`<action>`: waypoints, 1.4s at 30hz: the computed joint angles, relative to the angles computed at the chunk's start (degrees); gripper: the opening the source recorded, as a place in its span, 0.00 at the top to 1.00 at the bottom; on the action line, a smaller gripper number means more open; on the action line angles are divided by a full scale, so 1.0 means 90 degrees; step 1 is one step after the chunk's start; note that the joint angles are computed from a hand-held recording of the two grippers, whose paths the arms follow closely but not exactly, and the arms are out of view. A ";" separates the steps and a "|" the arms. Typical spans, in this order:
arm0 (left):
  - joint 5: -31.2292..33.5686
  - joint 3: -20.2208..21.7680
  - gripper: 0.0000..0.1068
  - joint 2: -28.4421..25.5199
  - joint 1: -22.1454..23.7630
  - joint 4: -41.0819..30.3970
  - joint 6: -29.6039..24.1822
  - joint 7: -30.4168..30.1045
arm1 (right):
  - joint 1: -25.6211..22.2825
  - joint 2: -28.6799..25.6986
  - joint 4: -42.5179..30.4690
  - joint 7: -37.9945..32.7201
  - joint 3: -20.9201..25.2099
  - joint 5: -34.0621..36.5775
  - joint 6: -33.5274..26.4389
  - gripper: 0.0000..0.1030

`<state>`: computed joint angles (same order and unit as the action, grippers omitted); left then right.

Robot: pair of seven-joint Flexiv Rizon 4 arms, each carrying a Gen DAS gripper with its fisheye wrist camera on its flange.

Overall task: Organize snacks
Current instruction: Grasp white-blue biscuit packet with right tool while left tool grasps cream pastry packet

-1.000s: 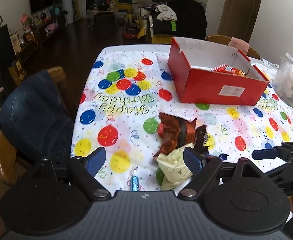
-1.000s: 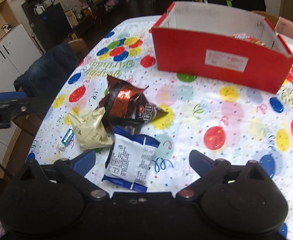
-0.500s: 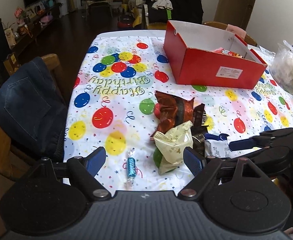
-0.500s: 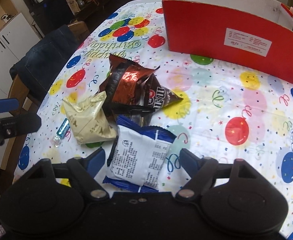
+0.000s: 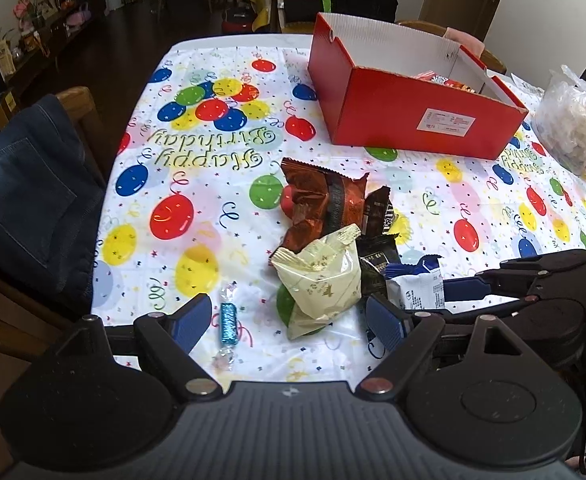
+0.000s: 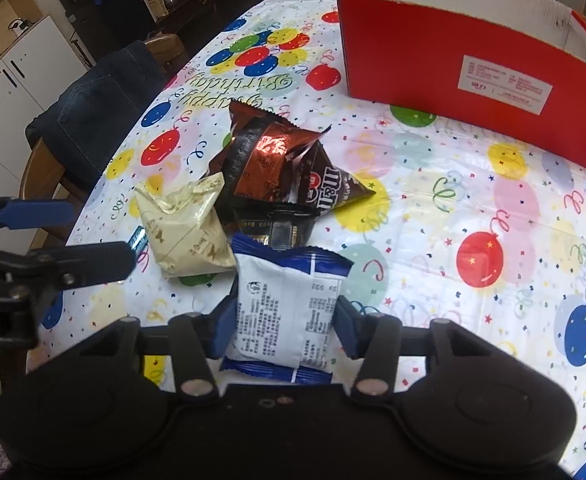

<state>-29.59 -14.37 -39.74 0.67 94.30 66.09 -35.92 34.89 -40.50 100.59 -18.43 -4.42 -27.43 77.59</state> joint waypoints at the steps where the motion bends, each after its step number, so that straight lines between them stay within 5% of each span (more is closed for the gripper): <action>1: 0.0036 0.0052 0.21 -0.0018 -0.0044 -0.0039 -0.0047 -0.0072 | 0.0026 0.0019 0.0023 0.0001 -0.0027 -0.0022 -0.0014 0.52; 16: 0.0615 0.0528 0.21 -0.0388 -0.0645 -0.0507 0.0022 -0.1568 | 0.0629 0.0646 0.1018 0.1128 -0.0931 -0.0639 0.0370 0.53; 25: 0.1032 0.0810 0.22 -0.0665 -0.0850 -0.0956 -0.0304 -0.2797 | 0.0491 0.0947 0.1447 0.1565 -0.0931 -0.1155 0.0409 0.53; 36: 0.1138 0.0660 0.57 -0.0696 -0.0681 -0.1028 -0.0610 -0.3013 | 0.0261 0.0975 0.1465 0.1627 -0.0786 -0.1460 0.0451 0.53; 42: 0.1045 0.0582 0.62 -0.0690 -0.0597 -0.1005 -0.0622 -0.2961 | 0.0214 0.0975 0.1434 0.1629 -0.0750 -0.1516 0.0428 0.53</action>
